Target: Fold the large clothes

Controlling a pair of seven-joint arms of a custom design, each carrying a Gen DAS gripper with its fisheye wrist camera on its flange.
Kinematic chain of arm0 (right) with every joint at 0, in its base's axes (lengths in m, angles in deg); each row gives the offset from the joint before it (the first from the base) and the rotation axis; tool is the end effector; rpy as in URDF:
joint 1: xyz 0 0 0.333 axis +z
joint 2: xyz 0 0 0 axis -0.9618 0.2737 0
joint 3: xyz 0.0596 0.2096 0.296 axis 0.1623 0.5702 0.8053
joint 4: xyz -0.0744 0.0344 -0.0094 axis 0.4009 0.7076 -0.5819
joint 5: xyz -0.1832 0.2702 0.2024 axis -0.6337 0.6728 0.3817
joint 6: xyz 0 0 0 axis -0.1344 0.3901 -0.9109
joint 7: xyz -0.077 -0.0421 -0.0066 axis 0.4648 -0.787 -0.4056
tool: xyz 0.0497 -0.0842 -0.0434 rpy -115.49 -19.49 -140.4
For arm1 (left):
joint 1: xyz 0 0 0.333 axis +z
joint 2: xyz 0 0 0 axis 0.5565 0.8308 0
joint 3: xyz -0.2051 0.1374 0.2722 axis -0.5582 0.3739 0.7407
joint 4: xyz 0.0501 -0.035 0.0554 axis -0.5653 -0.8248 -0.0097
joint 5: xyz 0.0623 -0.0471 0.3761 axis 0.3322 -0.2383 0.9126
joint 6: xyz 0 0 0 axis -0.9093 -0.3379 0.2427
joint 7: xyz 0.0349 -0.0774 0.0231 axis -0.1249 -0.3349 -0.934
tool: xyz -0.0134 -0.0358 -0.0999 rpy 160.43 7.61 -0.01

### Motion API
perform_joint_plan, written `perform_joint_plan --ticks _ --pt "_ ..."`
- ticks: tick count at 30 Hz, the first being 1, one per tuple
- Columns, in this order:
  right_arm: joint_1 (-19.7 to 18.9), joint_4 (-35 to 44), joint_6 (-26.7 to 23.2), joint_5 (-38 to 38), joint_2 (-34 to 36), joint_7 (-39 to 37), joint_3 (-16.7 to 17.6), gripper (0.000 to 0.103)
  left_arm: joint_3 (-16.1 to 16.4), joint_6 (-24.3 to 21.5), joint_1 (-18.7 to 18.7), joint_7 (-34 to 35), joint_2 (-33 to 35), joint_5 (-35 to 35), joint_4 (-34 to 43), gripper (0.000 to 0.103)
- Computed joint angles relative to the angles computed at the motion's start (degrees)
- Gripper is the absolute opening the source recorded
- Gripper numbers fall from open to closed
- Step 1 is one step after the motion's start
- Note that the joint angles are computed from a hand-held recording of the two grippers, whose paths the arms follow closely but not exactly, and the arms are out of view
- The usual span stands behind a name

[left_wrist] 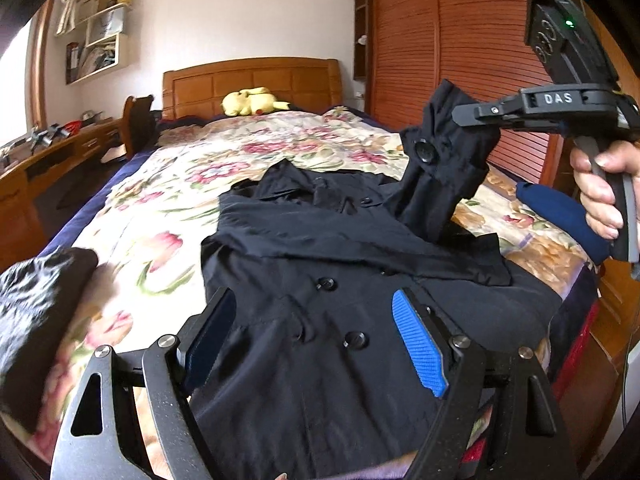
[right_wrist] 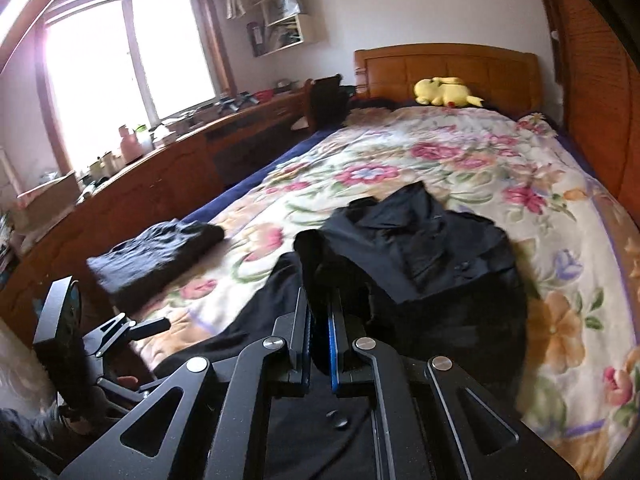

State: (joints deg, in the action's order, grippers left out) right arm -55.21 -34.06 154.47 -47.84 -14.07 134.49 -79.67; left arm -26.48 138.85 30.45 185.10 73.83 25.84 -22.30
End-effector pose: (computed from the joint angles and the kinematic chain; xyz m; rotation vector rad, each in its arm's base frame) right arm 0.6945 0.2375 0.6013 -1.6549 1.4998 -0.6239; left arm 0.7025 -0.2885 0.5215 -1.1339 2.1489 -1.2357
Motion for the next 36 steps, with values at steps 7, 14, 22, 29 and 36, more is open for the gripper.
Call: perform_joint_plan --ticks 7,14,22,29,36 --pt "-1.66 -3.08 1.01 3.07 -2.15 -3.83 1.30 0.036 1.51 -1.37 -1.26 -0.40 -1.10 0.49 -0.91 0.081" --pt "2.59 -8.38 0.00 -6.99 -4.01 6.86 -6.29 0.038 0.93 -3.55 -1.76 0.98 0.02 -0.04 0.82 0.081" --pt "0.51 -12.48 2.70 -12.28 -1.03 16.44 -7.36 0.038 4.53 -7.74 -5.93 -0.28 2.95 1.02 5.25 0.081" --pt "-0.41 -8.07 1.54 -6.53 5.22 13.99 -3.74 0.038 6.84 -8.41 -7.46 -2.12 3.25 2.48 5.21 0.081" --pt "-1.48 -0.57 -3.74 -0.62 10.55 12.44 -1.13 0.038 7.08 -7.57 -6.61 -2.82 1.36 2.95 2.17 0.081"
